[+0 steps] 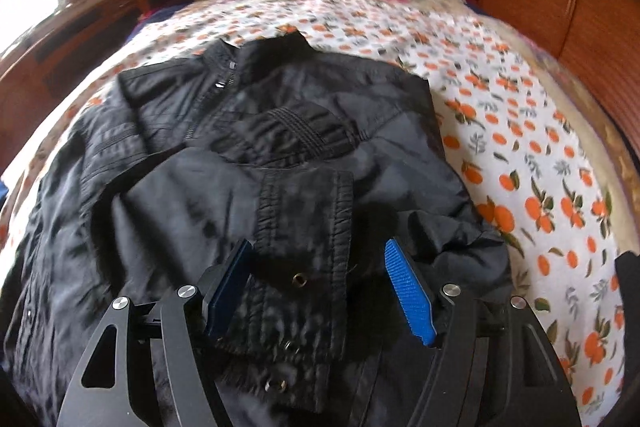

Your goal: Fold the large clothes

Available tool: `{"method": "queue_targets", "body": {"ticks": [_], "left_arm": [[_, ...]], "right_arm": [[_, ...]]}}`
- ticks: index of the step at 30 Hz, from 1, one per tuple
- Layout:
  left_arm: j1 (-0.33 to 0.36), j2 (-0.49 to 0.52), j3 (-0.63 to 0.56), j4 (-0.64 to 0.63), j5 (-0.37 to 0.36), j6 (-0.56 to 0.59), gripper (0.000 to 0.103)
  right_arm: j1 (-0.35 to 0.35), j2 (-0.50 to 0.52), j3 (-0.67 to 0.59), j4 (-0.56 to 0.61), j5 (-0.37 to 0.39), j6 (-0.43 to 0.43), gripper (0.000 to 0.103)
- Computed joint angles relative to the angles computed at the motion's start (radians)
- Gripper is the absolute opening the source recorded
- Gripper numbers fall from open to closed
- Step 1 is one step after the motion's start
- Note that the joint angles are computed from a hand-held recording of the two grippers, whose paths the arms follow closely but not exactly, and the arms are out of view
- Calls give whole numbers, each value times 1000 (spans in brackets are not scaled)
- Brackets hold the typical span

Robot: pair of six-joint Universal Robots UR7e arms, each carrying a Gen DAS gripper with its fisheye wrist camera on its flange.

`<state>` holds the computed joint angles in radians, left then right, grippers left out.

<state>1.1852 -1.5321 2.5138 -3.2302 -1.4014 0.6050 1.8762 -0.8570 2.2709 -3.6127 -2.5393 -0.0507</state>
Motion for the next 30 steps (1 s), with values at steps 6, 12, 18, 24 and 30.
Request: {"method": "queue_targets", "body": {"ticks": [6,12,18,24,30], "left_arm": [[2,2,-1,4,-4,4,101],[7,-4,-2,7,-12,4,101],[7,-34,4,20,-17,13,101],[21,-84,1,46,-31,18,101],[33,-122,-9,70,-31,17,101]], "right_arm": [[-64,-53,24,109,109,115,65],[-47,-76,32,176,156,126,21],[62,-43,20,101,40,41,6],[200,-46,-1,28,-47,-42,5],[329,-48,-42,22,-86,-95,5]]}}
